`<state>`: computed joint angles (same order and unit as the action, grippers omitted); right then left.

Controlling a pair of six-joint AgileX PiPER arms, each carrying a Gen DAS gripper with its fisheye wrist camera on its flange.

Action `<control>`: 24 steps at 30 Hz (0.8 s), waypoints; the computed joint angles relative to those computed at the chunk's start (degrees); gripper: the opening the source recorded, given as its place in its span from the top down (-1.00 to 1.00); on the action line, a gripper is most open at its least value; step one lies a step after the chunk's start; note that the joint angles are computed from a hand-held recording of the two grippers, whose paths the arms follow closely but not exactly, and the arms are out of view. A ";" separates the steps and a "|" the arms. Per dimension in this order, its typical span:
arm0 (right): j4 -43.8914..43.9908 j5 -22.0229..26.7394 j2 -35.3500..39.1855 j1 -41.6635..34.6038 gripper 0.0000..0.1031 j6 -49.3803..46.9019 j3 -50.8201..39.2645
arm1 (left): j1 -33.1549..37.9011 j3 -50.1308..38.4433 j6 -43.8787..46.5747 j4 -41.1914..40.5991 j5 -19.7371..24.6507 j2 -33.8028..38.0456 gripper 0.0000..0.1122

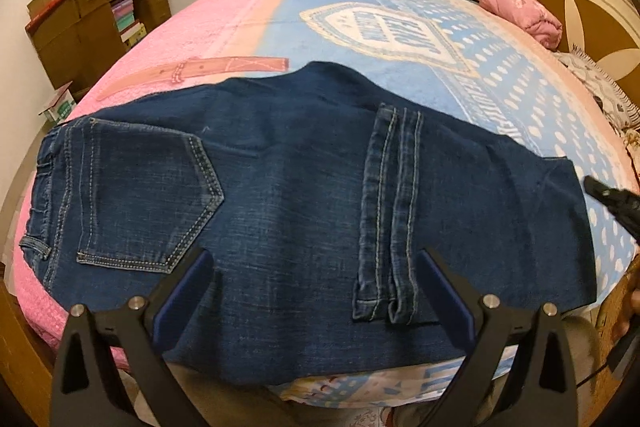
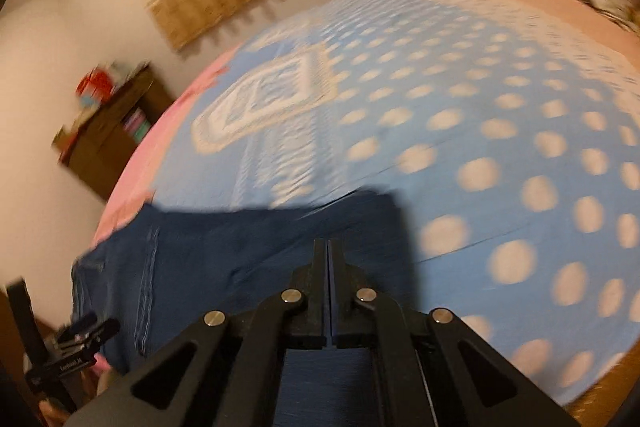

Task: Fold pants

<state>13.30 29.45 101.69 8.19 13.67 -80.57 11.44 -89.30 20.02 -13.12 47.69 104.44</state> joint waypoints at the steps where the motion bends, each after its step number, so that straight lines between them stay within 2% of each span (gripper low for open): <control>1: 1.10 0.45 1.62 1.19 0.99 -1.34 -1.23 | 0.29 -0.07 0.11 -0.06 0.24 0.09 -0.83; 2: 0.70 1.65 3.37 2.57 0.99 -1.47 -3.01 | 0.68 -0.28 0.04 0.16 0.52 0.24 -0.83; 4: -6.96 7.88 8.18 4.91 0.99 1.37 -8.66 | 1.71 -0.53 0.04 0.20 0.53 0.29 -0.83; 5: -9.64 9.36 10.05 5.32 0.99 2.45 -10.29 | 2.35 -0.70 0.21 -0.14 0.54 0.31 -0.83; 8: -8.30 8.57 9.96 3.79 1.00 4.31 -9.98 | 5.45 -1.54 0.85 -1.35 0.79 0.49 -0.83; 13: -19.70 8.09 9.56 6.87 0.99 12.05 -9.67 | 12.89 -4.24 -0.93 -1.11 1.44 2.64 -0.83; 15: -27.26 5.65 6.94 8.42 0.98 20.02 -6.15 | 15.99 -5.89 -2.80 -0.22 1.91 3.97 -0.83; 17: -31.50 -1.10 2.11 8.28 0.98 25.60 0.55 | 18.06 -6.96 -4.91 1.68 1.56 4.77 -0.83; 18: -36.42 -3.78 -0.42 8.58 0.98 31.33 3.93 | 18.64 -7.55 -5.68 2.41 1.42 5.17 -0.83; 20: -43.98 -5.72 -3.94 9.18 0.98 40.77 8.56 | 19.65 -8.02 -6.42 3.17 0.80 5.63 -0.83; 24: -47.63 -7.13 -7.19 8.88 0.96 49.04 13.01 | 20.34 -8.38 -7.28 4.24 -0.35 6.36 -0.83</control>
